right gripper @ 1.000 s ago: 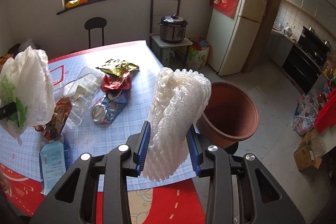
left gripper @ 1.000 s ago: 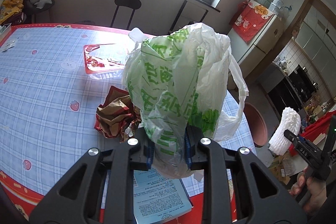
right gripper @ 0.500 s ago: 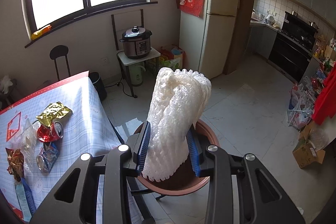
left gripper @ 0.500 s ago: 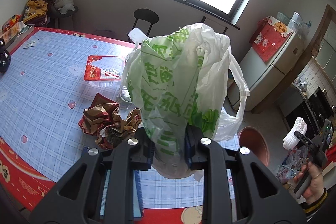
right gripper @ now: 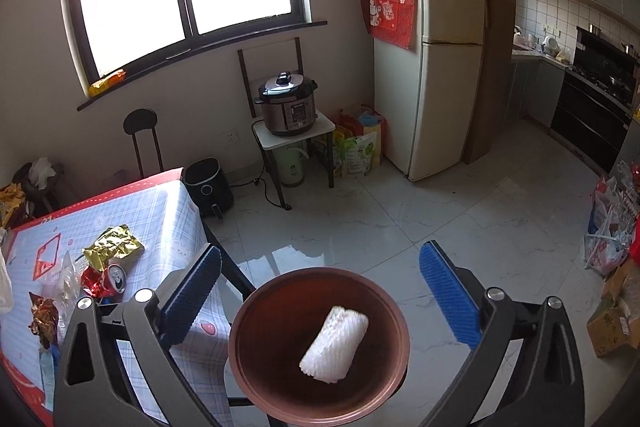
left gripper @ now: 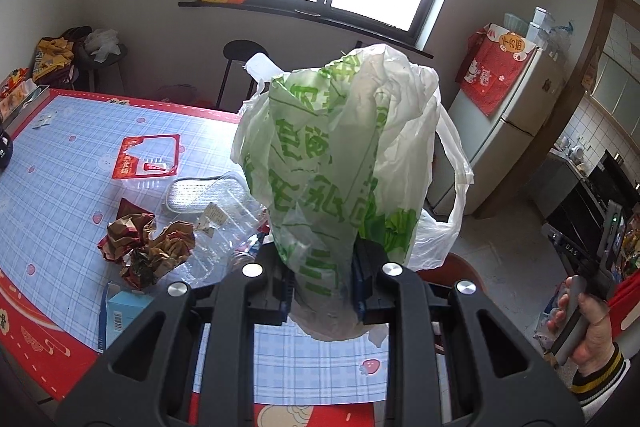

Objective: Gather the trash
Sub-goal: 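Carry the green-printed bag over the brown bucket with the left gripper and release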

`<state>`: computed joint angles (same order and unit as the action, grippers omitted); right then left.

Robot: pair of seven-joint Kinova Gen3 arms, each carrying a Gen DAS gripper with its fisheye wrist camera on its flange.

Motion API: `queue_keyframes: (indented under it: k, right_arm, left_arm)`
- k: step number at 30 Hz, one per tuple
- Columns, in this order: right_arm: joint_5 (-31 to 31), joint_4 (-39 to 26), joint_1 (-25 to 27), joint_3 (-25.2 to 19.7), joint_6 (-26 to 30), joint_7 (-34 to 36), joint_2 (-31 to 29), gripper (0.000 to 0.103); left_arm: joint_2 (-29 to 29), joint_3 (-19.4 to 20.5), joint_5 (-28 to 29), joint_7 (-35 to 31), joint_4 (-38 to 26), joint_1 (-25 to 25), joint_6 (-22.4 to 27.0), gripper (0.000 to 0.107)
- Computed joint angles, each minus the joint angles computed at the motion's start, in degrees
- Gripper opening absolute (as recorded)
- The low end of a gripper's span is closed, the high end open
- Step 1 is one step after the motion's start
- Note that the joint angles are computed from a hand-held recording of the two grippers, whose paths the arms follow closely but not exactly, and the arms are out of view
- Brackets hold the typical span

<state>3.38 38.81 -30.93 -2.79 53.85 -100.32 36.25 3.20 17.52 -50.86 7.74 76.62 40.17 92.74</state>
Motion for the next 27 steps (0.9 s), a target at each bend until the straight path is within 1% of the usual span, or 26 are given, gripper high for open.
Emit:
queue_keyframes:
  k: [2,4,8,10,12,14,18,21,23,24,27]
  right_arm:
    - [-1.93,-0.24,2.17,-1.49,-0.39,2.03,-0.54,0.097]
    - [-3.31,-0.18,3.62,-2.14,-0.67,3.65,-0.96,0.097]
    - [-5.44,1.4,5.95,-2.34,-0.25,4.61,-2.12,0.097]
    - [-6.69,1.64,7.31,-2.58,0.96,4.73,-2.51,0.097]
    - [-7.49,3.9,8.67,-2.56,0.24,4.87,-3.96,0.097]
    - [-7.37,7.81,9.62,-1.98,-2.19,4.34,-6.26,0.097]
    - [-5.21,13.94,10.66,-0.47,-4.6,2.98,-10.2,0.097]
    - [-2.89,17.69,11.24,0.4,-5.66,2.54,-12.67,0.097]
    - [-0.92,20.46,11.17,1.27,-6.34,0.94,-14.38,0.097]
    - [-0.92,21.74,11.86,1.08,-6.88,0.8,-15.08,0.097]
    - [-0.3,23.92,13.06,1.12,-7.56,0.04,-16.09,0.097]
  left_arm:
    - [2.16,-0.37,-0.17,-3.26,-3.08,-0.31,-1.65,0.026]
    - [4.57,-1.54,0.31,-6.6,-6.28,-0.22,-3.84,0.026]
    - [8.88,-4.12,3.54,-12.46,-11.48,-0.51,-9.96,0.026]
    - [11.62,-5.09,4.66,-16.37,-14.73,-0.45,-11.69,0.026]
    - [14.2,-5.93,6.07,-20.3,-17.9,-0.77,-13.82,0.026]
    - [16.82,-6.65,7.66,-24.45,-21.1,-1.34,-15.73,0.026]
    - [22.5,-7.95,10.48,-30.85,-28.1,-1.8,-18.69,0.026]
    - [26.87,-8.37,13.85,-35.09,-33.2,-2.52,-20.01,0.026]
    - [30.37,-8.65,15.91,-38.64,-37.85,-2.72,-18.85,0.026]
    - [31.98,-8.92,16.79,-40.1,-40.05,-2.73,-18.23,0.026]
    - [35.18,-10.2,19.2,-42.58,-44.0,-2.93,-17.9,0.026]
